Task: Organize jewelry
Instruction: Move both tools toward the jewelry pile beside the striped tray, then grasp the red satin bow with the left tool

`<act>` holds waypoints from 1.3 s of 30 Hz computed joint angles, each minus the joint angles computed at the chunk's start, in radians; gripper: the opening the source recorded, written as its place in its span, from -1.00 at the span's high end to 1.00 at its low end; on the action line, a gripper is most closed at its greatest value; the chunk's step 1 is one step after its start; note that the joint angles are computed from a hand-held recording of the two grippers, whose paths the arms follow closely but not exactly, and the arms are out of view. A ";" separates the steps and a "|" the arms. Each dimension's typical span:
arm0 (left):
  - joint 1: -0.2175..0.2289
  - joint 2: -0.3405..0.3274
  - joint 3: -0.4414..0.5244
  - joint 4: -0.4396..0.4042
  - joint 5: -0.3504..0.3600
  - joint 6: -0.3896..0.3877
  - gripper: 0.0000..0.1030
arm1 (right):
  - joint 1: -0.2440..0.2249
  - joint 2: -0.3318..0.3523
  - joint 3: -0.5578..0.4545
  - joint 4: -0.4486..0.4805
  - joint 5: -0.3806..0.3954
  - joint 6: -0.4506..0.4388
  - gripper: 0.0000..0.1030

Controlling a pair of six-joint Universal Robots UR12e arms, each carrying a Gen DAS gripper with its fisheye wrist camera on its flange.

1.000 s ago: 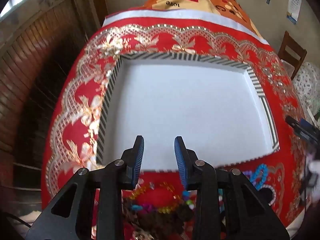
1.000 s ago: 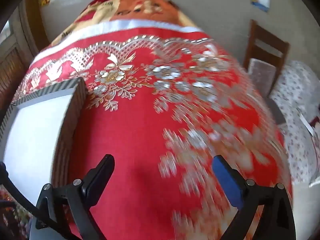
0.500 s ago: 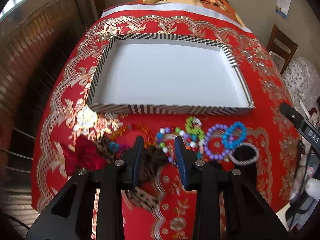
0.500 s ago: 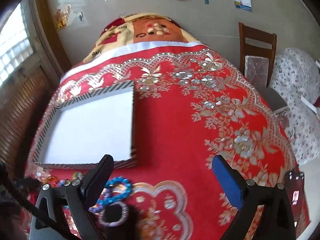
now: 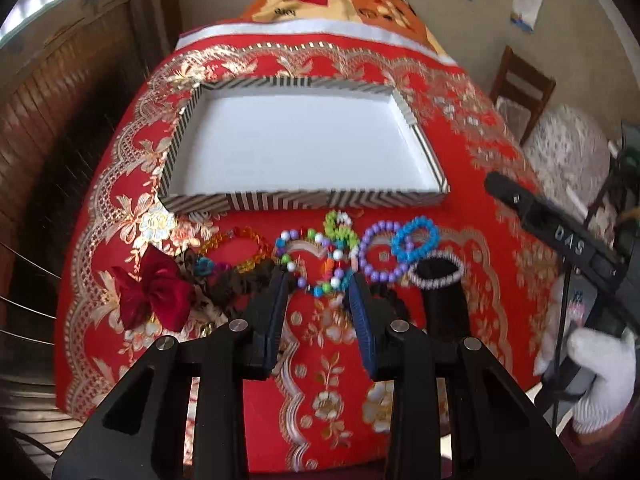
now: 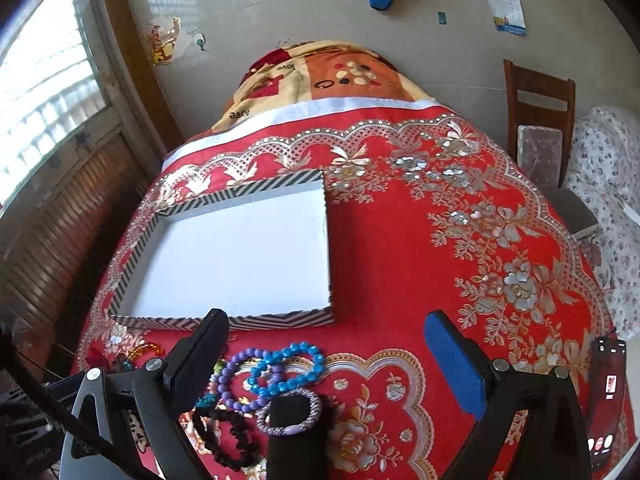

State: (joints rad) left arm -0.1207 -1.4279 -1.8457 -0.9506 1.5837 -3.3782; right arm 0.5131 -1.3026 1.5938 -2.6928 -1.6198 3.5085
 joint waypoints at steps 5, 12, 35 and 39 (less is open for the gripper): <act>-0.016 -0.002 0.004 0.002 0.022 0.000 0.40 | -0.003 -0.001 0.003 0.000 0.031 -0.008 -0.90; -0.020 -0.004 0.000 0.049 0.091 -0.052 0.40 | -0.001 -0.007 0.004 0.029 0.003 -0.038 -0.90; 0.077 0.056 -0.067 0.073 0.245 -0.199 0.40 | -0.003 -0.015 0.026 -0.004 0.074 -0.179 -0.90; 0.092 0.074 -0.082 0.048 0.237 -0.216 0.40 | 0.003 -0.010 0.020 0.000 0.084 -0.200 -0.90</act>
State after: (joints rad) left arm -0.0284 -1.3538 -1.9279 -0.9027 1.8211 -3.5939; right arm 0.5163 -1.3127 1.6141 -2.6931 -1.5360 3.3088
